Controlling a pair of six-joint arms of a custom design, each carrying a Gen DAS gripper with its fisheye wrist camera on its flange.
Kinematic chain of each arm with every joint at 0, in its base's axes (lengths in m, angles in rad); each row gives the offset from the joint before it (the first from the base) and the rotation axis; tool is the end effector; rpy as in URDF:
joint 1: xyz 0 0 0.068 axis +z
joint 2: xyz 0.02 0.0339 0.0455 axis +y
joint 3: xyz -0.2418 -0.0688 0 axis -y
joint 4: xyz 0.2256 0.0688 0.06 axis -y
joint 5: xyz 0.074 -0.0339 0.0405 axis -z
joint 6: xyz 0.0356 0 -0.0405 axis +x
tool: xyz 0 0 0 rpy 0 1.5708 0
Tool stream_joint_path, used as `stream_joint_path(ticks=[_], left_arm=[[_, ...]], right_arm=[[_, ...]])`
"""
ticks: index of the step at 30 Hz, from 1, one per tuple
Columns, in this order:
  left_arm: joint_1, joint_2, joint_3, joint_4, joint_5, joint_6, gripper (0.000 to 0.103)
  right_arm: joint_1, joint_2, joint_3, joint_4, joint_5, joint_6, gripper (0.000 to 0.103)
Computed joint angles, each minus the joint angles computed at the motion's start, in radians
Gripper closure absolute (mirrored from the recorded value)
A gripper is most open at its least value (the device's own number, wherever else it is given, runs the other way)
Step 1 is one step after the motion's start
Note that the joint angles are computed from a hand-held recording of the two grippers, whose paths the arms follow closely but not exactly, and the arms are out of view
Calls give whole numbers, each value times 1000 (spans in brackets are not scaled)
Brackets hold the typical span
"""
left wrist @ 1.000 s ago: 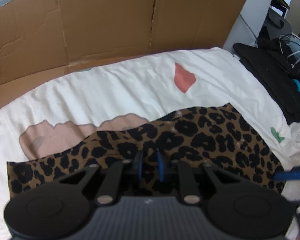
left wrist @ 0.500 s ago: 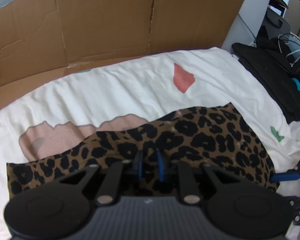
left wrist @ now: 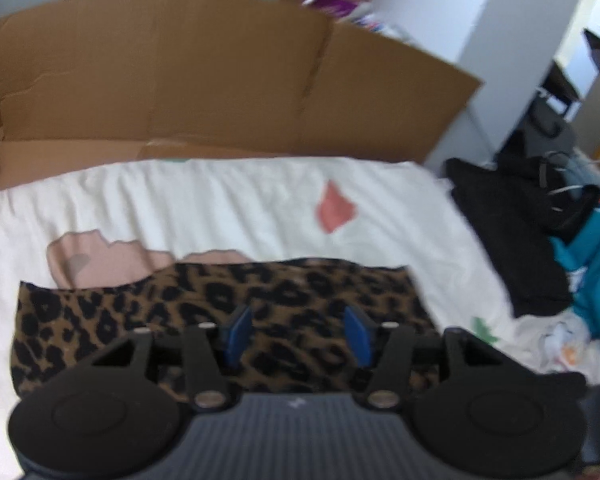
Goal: Fold clothes
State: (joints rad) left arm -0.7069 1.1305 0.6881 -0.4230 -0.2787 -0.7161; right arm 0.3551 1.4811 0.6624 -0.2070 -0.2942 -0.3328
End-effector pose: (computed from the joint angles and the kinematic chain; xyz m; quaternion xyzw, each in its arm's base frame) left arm 0.1711 -0.1333 0.2075 -0.0523 0.9291 -0.1246 0.3442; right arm 0.2330 0.0974 0.1382 -0.3584 0.8836 0.1441 0.2647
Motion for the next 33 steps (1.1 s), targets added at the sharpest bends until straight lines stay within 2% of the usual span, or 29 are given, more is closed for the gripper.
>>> stream_joint_path(ticks=[5,7,9,11,13,15,19,25,28,33], left_arm=[[-249,31,13,9,-110,-51,50],[-327,77,22,16,-147,-57,54],[-374,120,18,37,-155,-66,70],[-406,151,7,46,-157,-78,80],[-437,199,5,47,-173,-55,83],[-463,247,8,40,-187,-28,92],[-493,257,-11,-13,-227,-48,94],[-505,140,-80,-128,-247,-157,97],[-538,99,-98,-202,-273,-236,101],[-565,19,-132,-338,-302,-358,101]], right_arm=[[-8,6,2,3,-12,-1,62],[-10,7,0,8,-17,-1,62],[-10,5,-3,12,-18,-2,62],[-11,5,-4,13,-19,-3,62],[-12,3,-5,13,-20,-2,62],[-12,-3,-11,16,-20,-4,62],[-20,-2,-9,10,-29,-14,62],[-25,4,-3,7,-37,-21,62],[-26,5,-2,7,-39,-24,63],[-31,13,5,4,-45,-34,62]])
